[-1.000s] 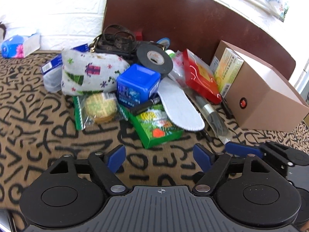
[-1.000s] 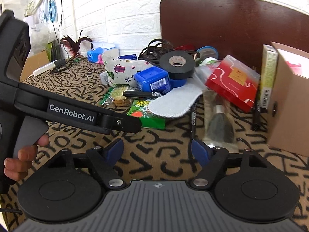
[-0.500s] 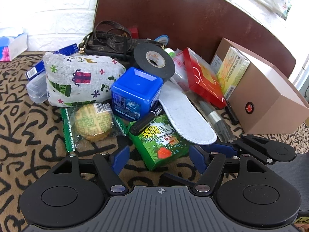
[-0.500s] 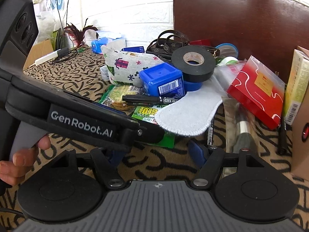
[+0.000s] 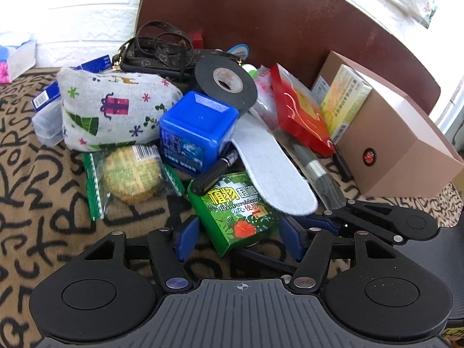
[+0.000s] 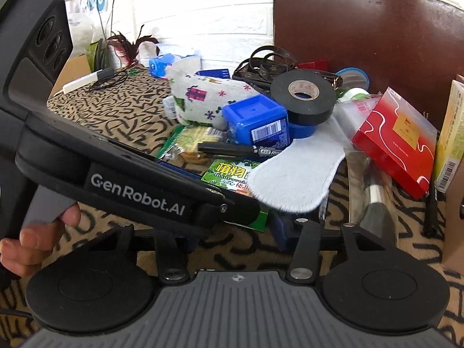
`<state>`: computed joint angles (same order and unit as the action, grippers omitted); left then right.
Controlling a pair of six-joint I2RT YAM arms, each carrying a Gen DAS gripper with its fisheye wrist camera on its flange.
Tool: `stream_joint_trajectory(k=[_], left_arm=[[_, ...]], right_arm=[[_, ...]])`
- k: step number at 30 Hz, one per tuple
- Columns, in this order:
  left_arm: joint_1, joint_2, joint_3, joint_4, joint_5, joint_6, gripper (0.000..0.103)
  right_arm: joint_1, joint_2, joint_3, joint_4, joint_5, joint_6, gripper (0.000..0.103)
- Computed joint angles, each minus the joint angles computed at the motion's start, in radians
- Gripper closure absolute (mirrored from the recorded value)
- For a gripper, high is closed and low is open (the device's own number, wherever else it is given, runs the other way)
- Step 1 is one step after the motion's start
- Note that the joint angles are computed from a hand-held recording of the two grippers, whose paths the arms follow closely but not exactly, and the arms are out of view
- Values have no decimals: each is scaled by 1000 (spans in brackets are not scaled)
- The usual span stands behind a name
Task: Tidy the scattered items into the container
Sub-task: 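Close both grippers on the green printed box and lift it, then carry the green printed box with both grippers over the cardboard box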
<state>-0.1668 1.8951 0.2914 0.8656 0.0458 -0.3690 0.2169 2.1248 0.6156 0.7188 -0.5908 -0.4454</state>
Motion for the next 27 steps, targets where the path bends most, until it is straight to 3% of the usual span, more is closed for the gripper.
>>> stream_joint_trajectory(k=[13,20,27], left_arm=[[-317,-126,-156,15,-124,-202,30],[-520,-112,-102,-46,-187,-272,30],[-643,-57,-24,-78,-221,-271,28]], right_arm=[[-217,-200,-251,-104,-136,-206,49],[-446,-271,-315,-275,-212,-377,49],[-648,-266,-328,-392,-273,-525,46]])
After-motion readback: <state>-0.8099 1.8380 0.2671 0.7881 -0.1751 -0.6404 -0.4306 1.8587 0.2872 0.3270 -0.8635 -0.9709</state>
